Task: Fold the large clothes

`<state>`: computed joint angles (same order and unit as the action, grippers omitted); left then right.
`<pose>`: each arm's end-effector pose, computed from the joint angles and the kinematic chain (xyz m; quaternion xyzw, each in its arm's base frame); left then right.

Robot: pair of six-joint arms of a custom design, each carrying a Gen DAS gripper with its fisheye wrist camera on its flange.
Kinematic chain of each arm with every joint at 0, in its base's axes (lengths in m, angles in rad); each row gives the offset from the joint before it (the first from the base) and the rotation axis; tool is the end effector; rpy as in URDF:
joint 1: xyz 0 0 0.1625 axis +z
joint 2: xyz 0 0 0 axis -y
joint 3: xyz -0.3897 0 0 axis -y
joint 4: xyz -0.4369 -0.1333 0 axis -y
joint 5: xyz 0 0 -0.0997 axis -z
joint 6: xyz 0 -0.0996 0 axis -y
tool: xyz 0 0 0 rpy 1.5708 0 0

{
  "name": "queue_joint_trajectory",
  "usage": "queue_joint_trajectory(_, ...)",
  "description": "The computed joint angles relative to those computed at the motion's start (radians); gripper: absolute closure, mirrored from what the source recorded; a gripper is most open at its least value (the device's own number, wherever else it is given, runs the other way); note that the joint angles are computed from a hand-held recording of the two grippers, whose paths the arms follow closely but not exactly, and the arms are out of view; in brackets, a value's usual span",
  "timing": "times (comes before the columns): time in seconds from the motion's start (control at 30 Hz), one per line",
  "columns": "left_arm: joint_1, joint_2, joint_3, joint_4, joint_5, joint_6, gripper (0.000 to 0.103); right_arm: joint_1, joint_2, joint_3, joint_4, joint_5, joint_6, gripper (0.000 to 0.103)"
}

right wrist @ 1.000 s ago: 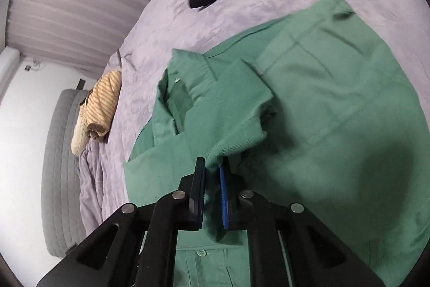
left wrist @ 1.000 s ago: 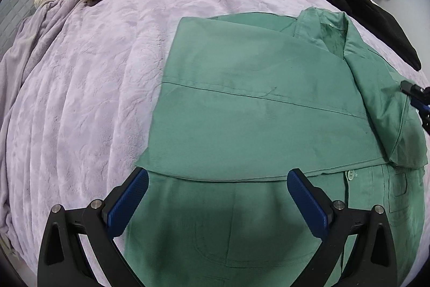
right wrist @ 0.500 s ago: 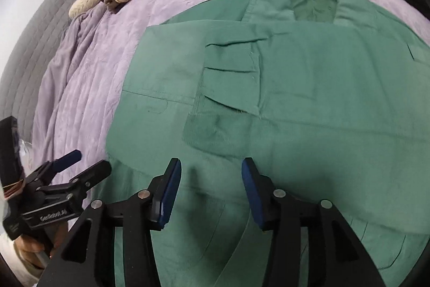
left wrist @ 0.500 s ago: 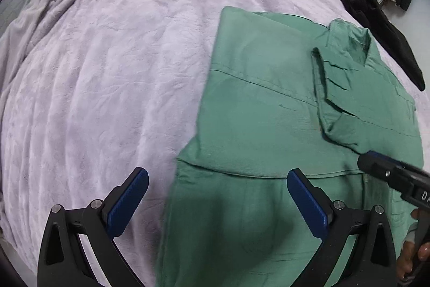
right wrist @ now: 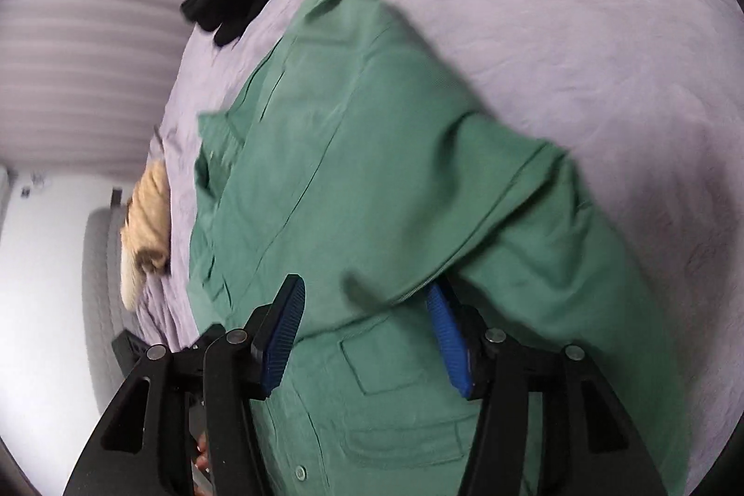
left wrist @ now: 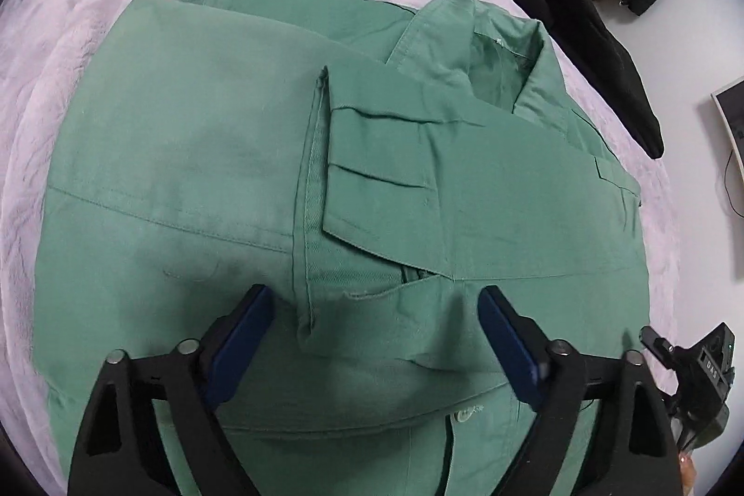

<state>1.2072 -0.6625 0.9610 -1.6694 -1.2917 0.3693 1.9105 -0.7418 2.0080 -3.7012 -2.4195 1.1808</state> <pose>-0.1355 -0.8082 0.1601 0.3660 0.9149 0.0992 0.1381 0.2329 -0.4832 0.0421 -0.4953 -0.6850 0.5342 0.0080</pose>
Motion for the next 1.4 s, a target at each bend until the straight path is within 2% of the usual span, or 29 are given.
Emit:
queue_joint_trajectory(0.07, -0.003, -0.001, 0.006, -0.009, 0.011, 0.015, 0.019, -0.004, 0.006, 0.025, -0.122, -0.023, 0.004, 0.045)
queue_joint_trajectory(0.1, -0.004, -0.006, 0.015, -0.016, 0.023, 0.025, 0.019, -0.002, 0.017, 0.02, -0.184, -0.041, -0.016, 0.064)
queue_joint_trajectory(0.13, -0.007, -0.014, 0.03, -0.028, 0.038, 0.036, 0.019, 0.002, 0.013, 0.027, -0.205, -0.054, -0.03, 0.099)
queue_joint_trajectory(0.2, -0.012, -0.03, 0.068, -0.062, 0.065, 0.061, 0.019, 0.02, 0.003, 0.028, -0.169, -0.1, -0.038, 0.099)
queue_joint_trajectory(0.27, -0.013, -0.041, 0.095, -0.095, 0.087, 0.091, 0.019, 0.03, -0.018, 0.047, -0.061, -0.128, 0.025, 0.099)
queue_joint_trajectory(0.3, -0.016, -0.046, 0.112, -0.113, 0.097, 0.102, 0.019, 0.027, -0.027, 0.073, -0.006, -0.135, 0.086, 0.1)
queue_joint_trajectory(0.37, -0.023, -0.058, 0.145, -0.151, 0.118, 0.121, 0.019, 0.016, -0.022, 0.115, -0.022, -0.103, 0.141, 0.1)
queue_joint_trajectory(0.4, -0.025, -0.058, 0.148, -0.159, 0.125, 0.127, 0.019, 0.008, -0.011, 0.131, -0.073, -0.058, 0.135, 0.1)
queue_joint_trajectory(0.43, -0.027, -0.058, 0.149, -0.161, 0.129, 0.129, 0.019, 0.01, -0.009, 0.137, -0.083, -0.045, 0.13, 0.1)
queue_joint_trajectory(0.5, -0.031, -0.058, 0.149, -0.161, 0.133, 0.124, 0.019, 0.03, -0.036, 0.15, -0.023, -0.028, 0.122, 0.097)
queue_joint_trajectory(0.53, -0.033, -0.06, 0.148, -0.167, 0.134, 0.124, 0.019, 0.045, -0.057, 0.15, 0.012, -0.019, 0.086, 0.095)
queue_joint_trajectory(0.6, -0.036, -0.067, 0.154, -0.186, 0.14, 0.13, 0.019, 0.072, -0.109, 0.129, 0.132, -0.047, -0.007, 0.093)
queue_joint_trajectory(0.67, -0.041, -0.072, 0.164, -0.217, 0.147, 0.145, 0.019, 0.071, -0.149, 0.109, 0.189, -0.068, -0.099, 0.059)
queue_joint_trajectory(0.7, -0.044, -0.076, 0.172, -0.236, 0.153, 0.151, 0.019, 0.056, -0.169, 0.101, 0.193, -0.084, -0.155, 0.033)
queue_joint_trajectory(0.73, -0.045, -0.074, 0.171, -0.248, 0.158, 0.152, 0.019, 0.041, -0.18, 0.097, 0.178, -0.092, -0.202, 0.032)
queue_joint_trajectory(0.8, -0.046, -0.069, 0.166, -0.254, 0.163, 0.138, 0.019, -0.021, -0.218, 0.097, 0.165, -0.061, -0.294, 0.032)
queue_joint_trajectory(0.9, -0.046, -0.068, 0.159, -0.261, 0.167, 0.122, 0.019, -0.12, -0.267, 0.1, 0.208, 0.011, -0.313, 0.034)
queue_joint_trajectory(0.93, -0.042, -0.071, 0.158, -0.261, 0.166, 0.123, 0.019, -0.161, -0.284, 0.102, 0.227, 0.068, -0.303, 0.051)
queue_joint_trajectory(0.97, -0.042, -0.073, 0.166, -0.27, 0.169, 0.122, 0.019, -0.183, -0.292, 0.107, 0.226, 0.112, -0.307, 0.072)
queue_joint_trajectory(1.0, -0.04, -0.071, 0.165, -0.275, 0.177, 0.126, 0.019, -0.192, -0.29, 0.099, 0.238, 0.136, -0.318, 0.098)
queue_joint_trajectory(1.1, -0.044, -0.053, 0.192, -0.332, 0.238, 0.153, 0.019, -0.163, -0.279, 0.061, 0.333, 0.042, -0.378, 0.098)
queue_joint_trajectory(1.17, -0.042, -0.042, 0.218, -0.4, 0.267, 0.184, 0.018, -0.175, -0.287, 0.065, 0.402, 0.019, -0.372, 0.098)
queue_joint_trajectory(1.2, -0.043, -0.039, 0.229, -0.433, 0.274, 0.199, 0.016, -0.19, -0.287, 0.071, 0.396, 0.024, -0.375, 0.098)
queue_joint_trajectory(1.27, -0.051, -0.035, 0.219, -0.423, 0.294, 0.193, 0.016, -0.2, -0.294, 0.109, 0.292, 0.074, -0.334, 0.096)
queue_joint_trajectory(1.3, -0.053, -0.038, 0.215, -0.415, 0.296, 0.195, 0.016, -0.186, -0.298, 0.127, 0.259, 0.065, -0.305, 0.089)
queue_joint_trajectory(1.37, -0.06, -0.05, 0.216, -0.421, 0.297, 0.221, 0.016, -0.144, -0.3, 0.166, 0.186, 0.058, -0.252, 0.082)
queue_joint_trajectory(1.4, -0.065, -0.059, 0.22, -0.428, 0.287, 0.239, 0.016, -0.122, -0.292, 0.184, 0.141, 0.062, -0.224, 0.073)
